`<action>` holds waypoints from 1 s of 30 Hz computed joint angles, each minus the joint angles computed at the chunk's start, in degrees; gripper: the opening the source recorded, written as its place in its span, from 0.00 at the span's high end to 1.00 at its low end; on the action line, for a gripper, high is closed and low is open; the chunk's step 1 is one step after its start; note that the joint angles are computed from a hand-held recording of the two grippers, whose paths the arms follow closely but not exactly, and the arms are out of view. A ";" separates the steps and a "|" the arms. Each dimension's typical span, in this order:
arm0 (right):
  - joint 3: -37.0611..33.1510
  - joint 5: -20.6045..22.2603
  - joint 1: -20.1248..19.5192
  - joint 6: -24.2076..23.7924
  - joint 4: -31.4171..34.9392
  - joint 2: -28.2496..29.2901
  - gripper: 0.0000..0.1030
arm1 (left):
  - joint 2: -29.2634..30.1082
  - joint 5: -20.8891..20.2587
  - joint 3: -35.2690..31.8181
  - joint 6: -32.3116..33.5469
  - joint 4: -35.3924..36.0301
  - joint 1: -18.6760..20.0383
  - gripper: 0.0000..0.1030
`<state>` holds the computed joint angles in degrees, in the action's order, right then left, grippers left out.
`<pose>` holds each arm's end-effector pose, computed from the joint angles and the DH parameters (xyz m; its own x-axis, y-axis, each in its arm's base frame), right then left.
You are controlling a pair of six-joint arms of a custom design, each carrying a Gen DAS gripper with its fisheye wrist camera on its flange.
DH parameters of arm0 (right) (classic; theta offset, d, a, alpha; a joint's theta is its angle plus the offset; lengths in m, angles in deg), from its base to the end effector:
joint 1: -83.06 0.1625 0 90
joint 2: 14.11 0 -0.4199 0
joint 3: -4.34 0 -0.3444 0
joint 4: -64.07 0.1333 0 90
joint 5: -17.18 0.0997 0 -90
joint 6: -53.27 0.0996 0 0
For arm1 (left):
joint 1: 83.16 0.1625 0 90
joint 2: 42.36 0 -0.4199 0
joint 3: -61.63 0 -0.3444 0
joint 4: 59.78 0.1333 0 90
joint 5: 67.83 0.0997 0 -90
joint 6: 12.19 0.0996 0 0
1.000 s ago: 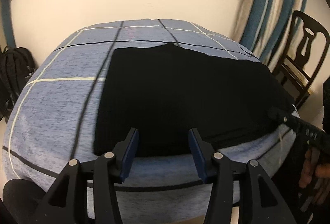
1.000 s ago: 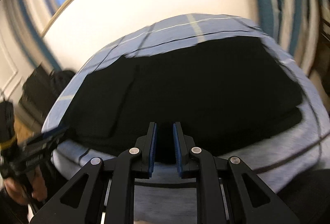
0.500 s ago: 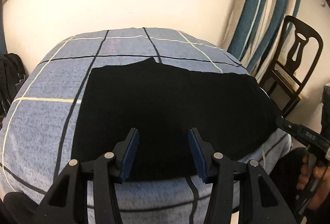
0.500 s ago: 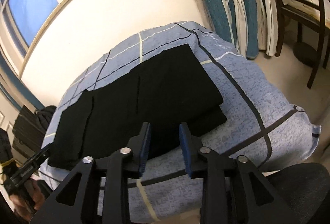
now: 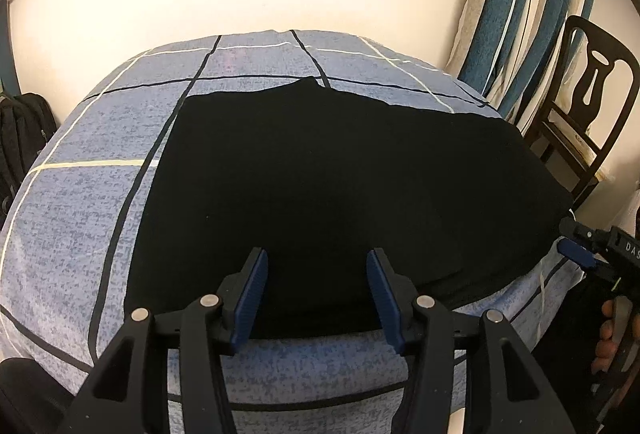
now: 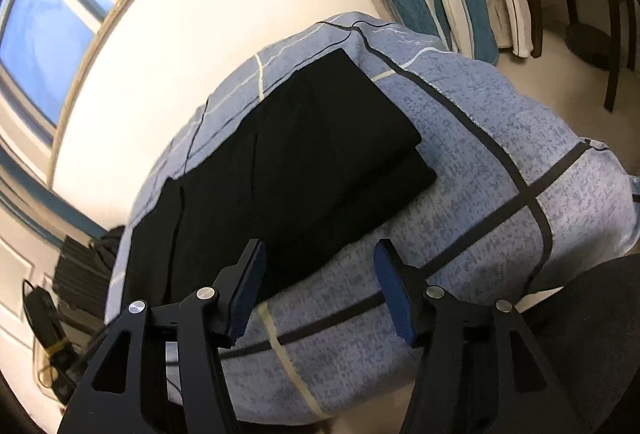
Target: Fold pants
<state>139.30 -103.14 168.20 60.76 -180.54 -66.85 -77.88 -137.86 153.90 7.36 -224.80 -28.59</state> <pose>0.0477 -0.4185 0.2245 -0.8090 0.5872 0.0272 0.1322 0.2268 -0.9649 -0.2432 -0.6304 0.0608 -0.5960 0.6901 -0.4105 0.7958 0.5760 -0.1869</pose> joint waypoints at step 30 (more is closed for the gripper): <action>-3.12 11.15 -4.20 2.49 -0.56 -3.53 0.41 | 0.93 1.12 -0.96 -0.12 0.44 -0.33 0.44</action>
